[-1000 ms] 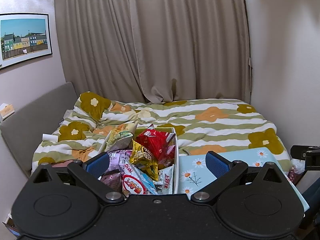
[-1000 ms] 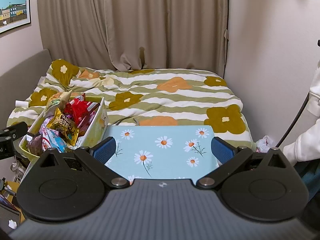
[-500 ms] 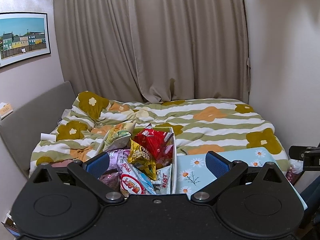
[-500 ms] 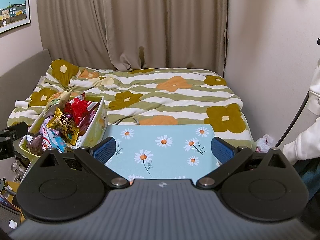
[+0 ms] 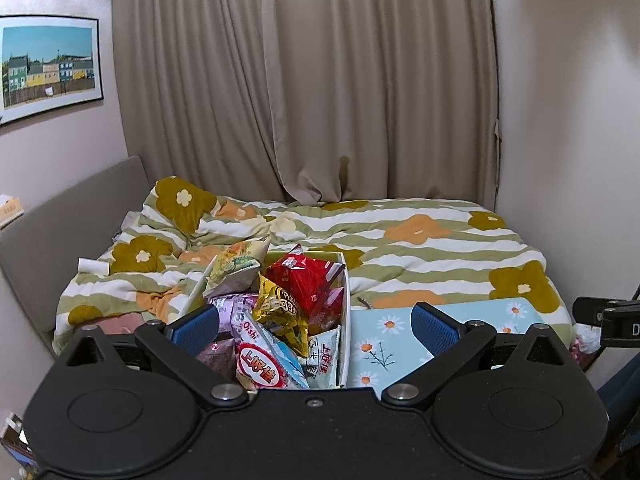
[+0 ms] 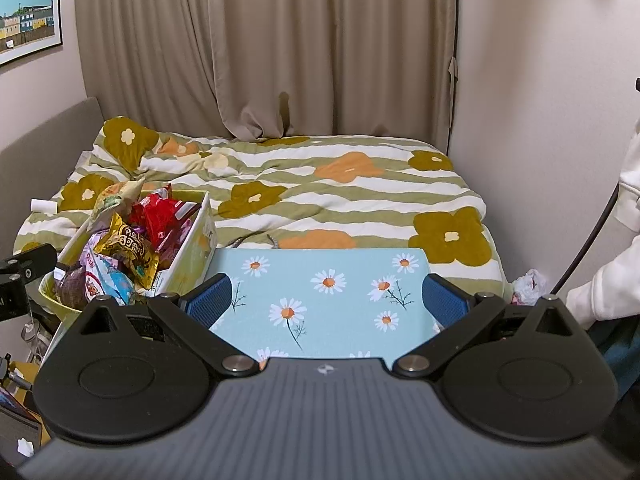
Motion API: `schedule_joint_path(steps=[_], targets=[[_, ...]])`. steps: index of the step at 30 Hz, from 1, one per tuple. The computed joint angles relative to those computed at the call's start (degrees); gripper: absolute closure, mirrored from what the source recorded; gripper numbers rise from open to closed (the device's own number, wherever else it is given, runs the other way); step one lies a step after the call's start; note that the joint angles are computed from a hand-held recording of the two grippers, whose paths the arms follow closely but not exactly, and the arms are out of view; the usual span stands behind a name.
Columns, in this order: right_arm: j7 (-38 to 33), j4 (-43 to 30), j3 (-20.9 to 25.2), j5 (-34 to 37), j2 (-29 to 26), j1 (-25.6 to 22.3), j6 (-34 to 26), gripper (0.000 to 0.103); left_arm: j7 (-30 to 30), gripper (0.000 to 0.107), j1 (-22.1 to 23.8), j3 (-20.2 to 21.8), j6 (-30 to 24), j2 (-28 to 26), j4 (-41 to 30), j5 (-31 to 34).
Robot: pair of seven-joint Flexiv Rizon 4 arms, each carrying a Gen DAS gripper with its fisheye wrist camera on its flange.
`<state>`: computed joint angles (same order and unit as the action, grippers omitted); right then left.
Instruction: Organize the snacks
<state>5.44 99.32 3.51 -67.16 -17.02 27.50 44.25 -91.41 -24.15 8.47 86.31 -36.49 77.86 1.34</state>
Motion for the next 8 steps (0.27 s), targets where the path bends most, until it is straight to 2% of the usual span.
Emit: schedule_joint_path(steps=[8], targets=[[-0.24, -0.42, 0.12, 0.81, -0.38, 0.18, 0.15, 0.0, -1.74, 0.004, -2.26, 4.16, 1.87, -0.34, 0.23, 1.64]])
